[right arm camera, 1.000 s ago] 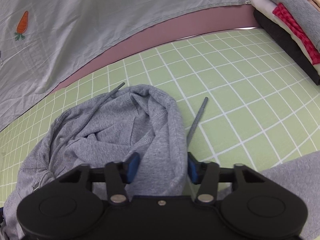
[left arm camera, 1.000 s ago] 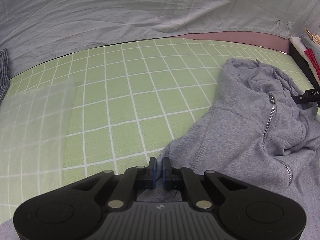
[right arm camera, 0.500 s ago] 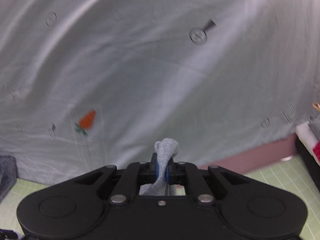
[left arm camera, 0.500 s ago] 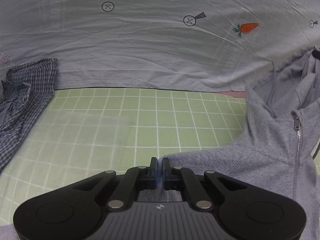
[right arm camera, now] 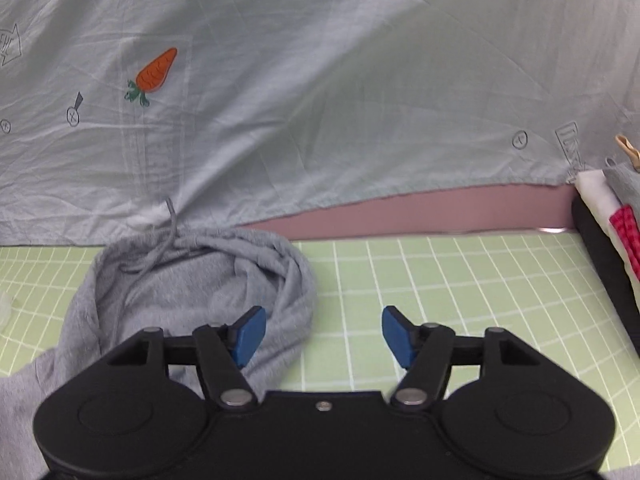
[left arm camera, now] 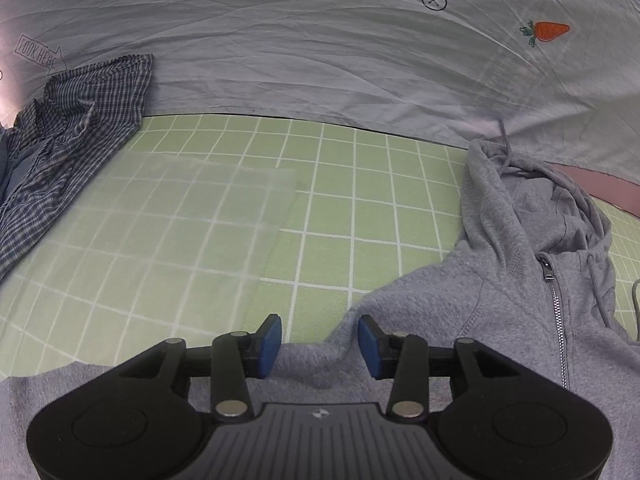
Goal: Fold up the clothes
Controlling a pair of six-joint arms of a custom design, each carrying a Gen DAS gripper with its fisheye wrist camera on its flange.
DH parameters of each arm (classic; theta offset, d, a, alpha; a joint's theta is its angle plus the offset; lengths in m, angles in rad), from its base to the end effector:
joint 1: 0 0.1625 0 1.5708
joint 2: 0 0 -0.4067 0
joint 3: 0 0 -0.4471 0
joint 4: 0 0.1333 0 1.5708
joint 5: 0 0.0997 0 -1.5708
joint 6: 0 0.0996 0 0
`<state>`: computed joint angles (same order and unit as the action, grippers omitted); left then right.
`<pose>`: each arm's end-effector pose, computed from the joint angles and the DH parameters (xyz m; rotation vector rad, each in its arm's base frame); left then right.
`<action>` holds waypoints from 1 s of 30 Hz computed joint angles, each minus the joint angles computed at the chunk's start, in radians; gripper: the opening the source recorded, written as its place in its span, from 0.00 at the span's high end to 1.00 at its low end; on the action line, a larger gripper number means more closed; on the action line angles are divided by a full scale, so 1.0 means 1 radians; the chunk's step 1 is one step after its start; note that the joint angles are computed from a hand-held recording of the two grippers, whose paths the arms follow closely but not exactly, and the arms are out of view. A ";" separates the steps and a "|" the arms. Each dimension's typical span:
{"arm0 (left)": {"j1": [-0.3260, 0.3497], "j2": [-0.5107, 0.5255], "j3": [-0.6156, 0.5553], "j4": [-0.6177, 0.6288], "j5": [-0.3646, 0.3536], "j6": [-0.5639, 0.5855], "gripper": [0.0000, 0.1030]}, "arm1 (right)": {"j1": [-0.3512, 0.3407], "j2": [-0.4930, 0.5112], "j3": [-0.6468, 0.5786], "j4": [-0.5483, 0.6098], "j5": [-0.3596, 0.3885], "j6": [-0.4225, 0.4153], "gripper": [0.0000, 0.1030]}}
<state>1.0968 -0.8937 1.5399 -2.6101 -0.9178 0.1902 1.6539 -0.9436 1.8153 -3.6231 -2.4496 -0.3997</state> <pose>-0.1627 -0.7417 0.1754 0.6516 2.4030 -0.6086 0.1081 -0.6163 0.2176 -0.1253 -1.9642 1.1029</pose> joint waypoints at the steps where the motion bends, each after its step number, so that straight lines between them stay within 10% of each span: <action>1: -0.003 -0.005 0.010 -0.010 0.009 -0.005 0.42 | -0.003 -0.018 0.027 0.022 -0.009 0.029 0.37; 11: -0.032 -0.073 0.110 0.041 0.083 -0.202 0.29 | -0.037 -0.128 0.171 0.203 -0.018 0.372 0.37; 16: -0.039 -0.123 0.165 0.084 0.091 -0.316 0.29 | -0.040 -0.066 0.106 0.210 -0.045 0.268 0.56; 19: -0.045 -0.151 0.194 0.094 0.088 -0.340 0.29 | -0.043 -0.074 0.103 0.223 -0.011 0.241 0.98; 30: -0.090 -0.236 0.292 0.058 0.086 -0.311 0.29 | 0.089 -0.118 0.201 -0.097 -0.019 0.061 0.98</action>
